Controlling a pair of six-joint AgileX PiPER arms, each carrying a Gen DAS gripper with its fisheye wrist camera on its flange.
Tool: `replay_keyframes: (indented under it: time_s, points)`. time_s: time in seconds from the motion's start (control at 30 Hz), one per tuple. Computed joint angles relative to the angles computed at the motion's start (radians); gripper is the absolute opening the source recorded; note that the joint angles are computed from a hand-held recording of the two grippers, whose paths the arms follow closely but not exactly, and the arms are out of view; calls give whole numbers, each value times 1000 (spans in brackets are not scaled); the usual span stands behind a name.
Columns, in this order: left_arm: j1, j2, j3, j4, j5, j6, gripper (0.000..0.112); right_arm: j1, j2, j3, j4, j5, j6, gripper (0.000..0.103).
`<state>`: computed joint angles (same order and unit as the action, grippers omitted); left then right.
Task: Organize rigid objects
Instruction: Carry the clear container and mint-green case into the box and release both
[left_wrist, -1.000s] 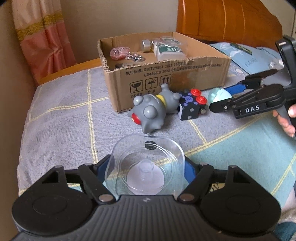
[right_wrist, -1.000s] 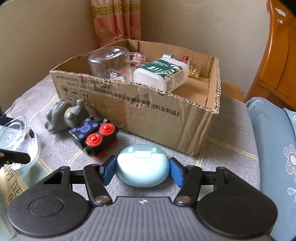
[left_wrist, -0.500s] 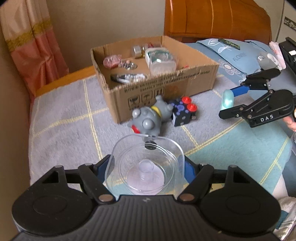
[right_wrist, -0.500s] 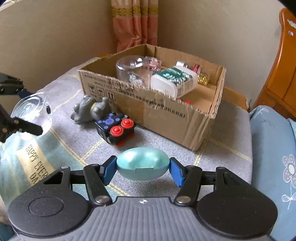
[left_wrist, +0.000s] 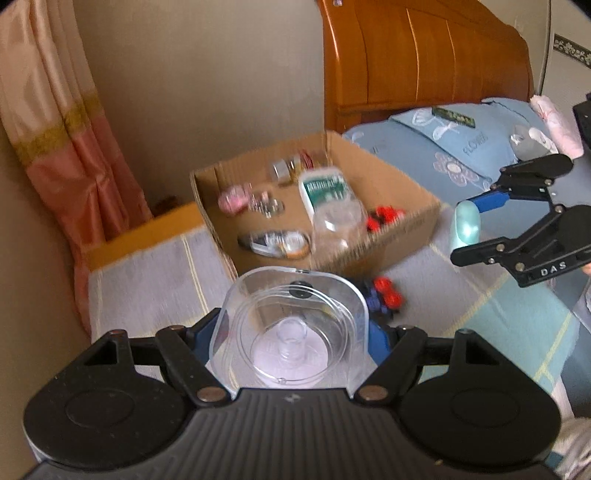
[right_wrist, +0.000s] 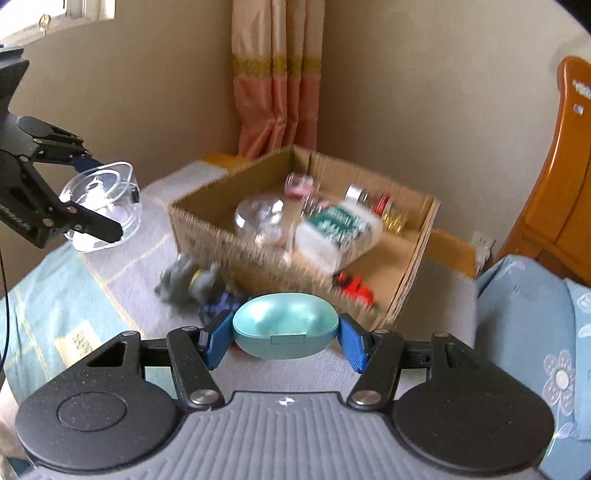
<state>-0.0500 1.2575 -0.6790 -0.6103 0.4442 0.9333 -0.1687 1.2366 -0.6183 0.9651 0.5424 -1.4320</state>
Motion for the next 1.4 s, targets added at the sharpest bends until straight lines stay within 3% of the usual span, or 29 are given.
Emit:
replay_keyframes:
  time_s: [0.2, 0.37, 0.63, 0.73, 1.07, 1.17, 1.23, 1.4]
  points:
    - [-32, 90, -127, 30, -4, -52, 77, 13, 69, -113, -4, -18, 65, 66]
    - [-57, 210, -264, 75, 6, -138, 77, 75, 178, -226, -91, -100, 222, 66]
    - [-113, 396, -455, 301, -5, -419, 77, 133, 348, -368, -210, -176, 437, 66]
    - [-122, 447, -506, 327, 2, -452, 77, 126, 374, -378, -133, -194, 389, 69]
    - [-161, 571, -628, 405, 11, -556, 77, 93, 298, -284, 56, -210, 224, 103]
    - [-173, 560, -603, 440, -58, -624, 98, 61, 265, -259, 97, -174, 199, 103]
    - [-179, 541, -575, 473, -96, -656, 99, 52, 246, -245, 60, -164, 251, 103]
    - [-189, 478, -512, 566, -96, -744, 99, 59, 197, -174, 68, -187, 270, 103]
